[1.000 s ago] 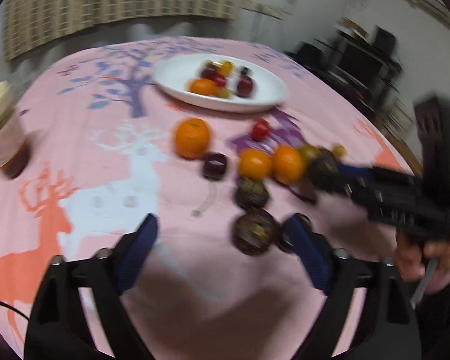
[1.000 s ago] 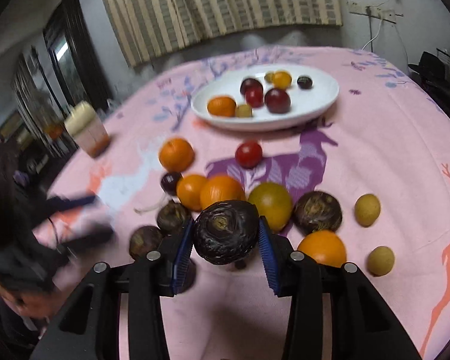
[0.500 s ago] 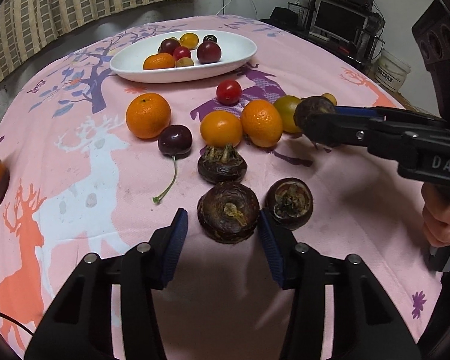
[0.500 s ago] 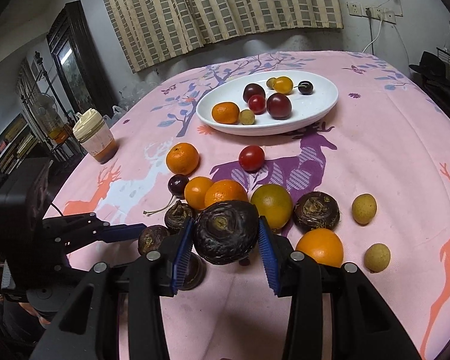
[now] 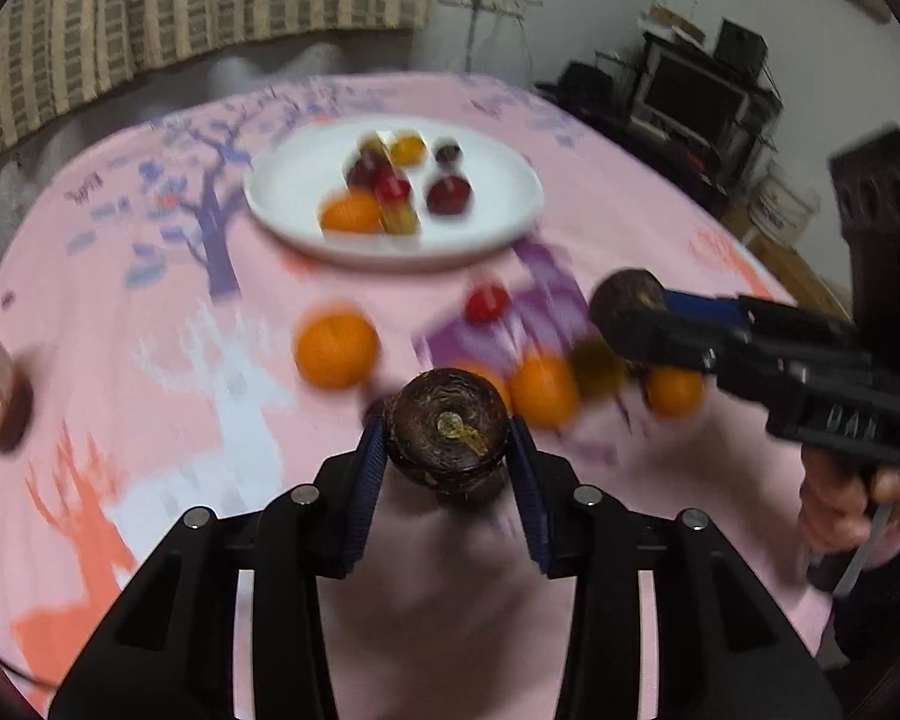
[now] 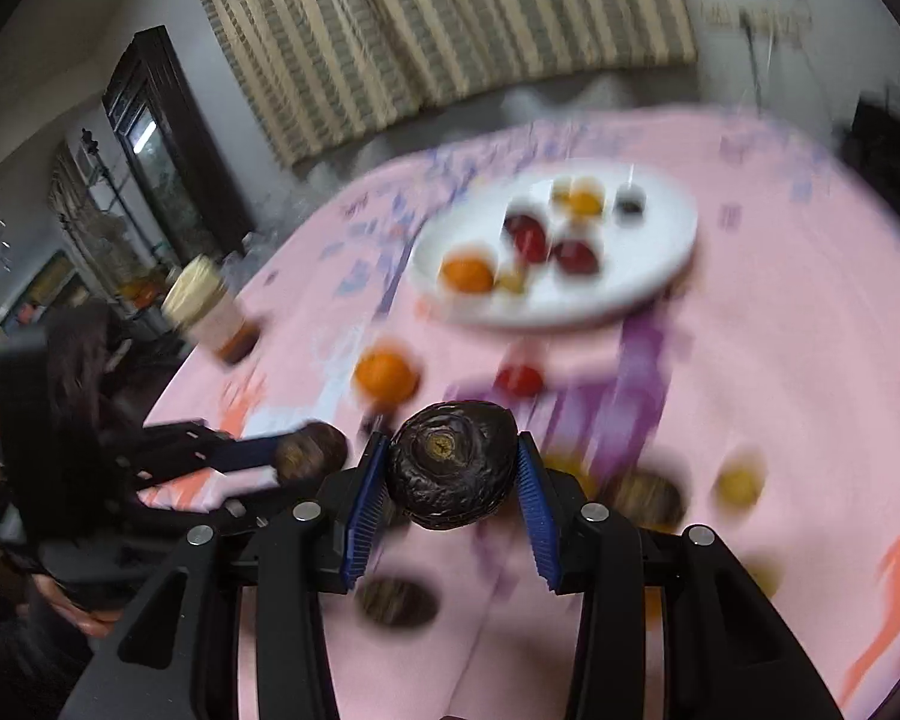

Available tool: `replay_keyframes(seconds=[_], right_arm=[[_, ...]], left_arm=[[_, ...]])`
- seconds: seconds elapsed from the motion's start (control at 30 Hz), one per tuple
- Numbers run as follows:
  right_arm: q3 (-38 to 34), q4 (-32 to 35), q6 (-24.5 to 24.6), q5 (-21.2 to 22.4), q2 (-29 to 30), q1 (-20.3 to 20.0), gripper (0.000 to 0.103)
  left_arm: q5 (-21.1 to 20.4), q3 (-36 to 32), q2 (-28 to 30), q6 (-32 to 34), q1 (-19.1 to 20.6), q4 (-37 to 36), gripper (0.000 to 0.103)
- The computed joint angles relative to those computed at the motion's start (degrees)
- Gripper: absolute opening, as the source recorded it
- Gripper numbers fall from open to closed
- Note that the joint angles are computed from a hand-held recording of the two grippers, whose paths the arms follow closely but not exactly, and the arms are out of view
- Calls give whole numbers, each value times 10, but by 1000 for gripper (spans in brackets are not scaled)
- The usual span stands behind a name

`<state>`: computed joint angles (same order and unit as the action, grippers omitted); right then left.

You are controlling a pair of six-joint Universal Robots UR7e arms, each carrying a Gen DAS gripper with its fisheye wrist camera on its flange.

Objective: Organize fruits
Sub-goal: 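Place both mangosteens onto the white plate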

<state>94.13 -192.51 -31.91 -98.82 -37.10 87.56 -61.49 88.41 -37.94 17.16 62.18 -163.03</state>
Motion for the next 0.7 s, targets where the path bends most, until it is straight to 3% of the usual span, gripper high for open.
replay_keyframes(seconds=[0.23, 0.33, 0.37, 0.43, 0.53, 0.7], right_arm=[[-199, 39, -15, -51, 88, 12, 43], [-277, 89, -1, -66, 123, 9, 44], [-295, 95, -3, -70, 133, 8, 51], [-306, 91, -11, -73, 141, 9, 64], [-245, 56, -28, -58, 111, 11, 64], [-80, 13, -76, 7, 28, 10, 66]], left_arm=[[25, -304, 154, -6, 15, 119, 40], [75, -425, 230, 5, 17, 147, 42], [96, -456, 251, 7, 16, 148, 47], [99, -460, 250, -4, 16, 148, 77], [83, -380, 206, 17, 13, 70, 85], [89, -178, 97, 29, 4, -44, 91]])
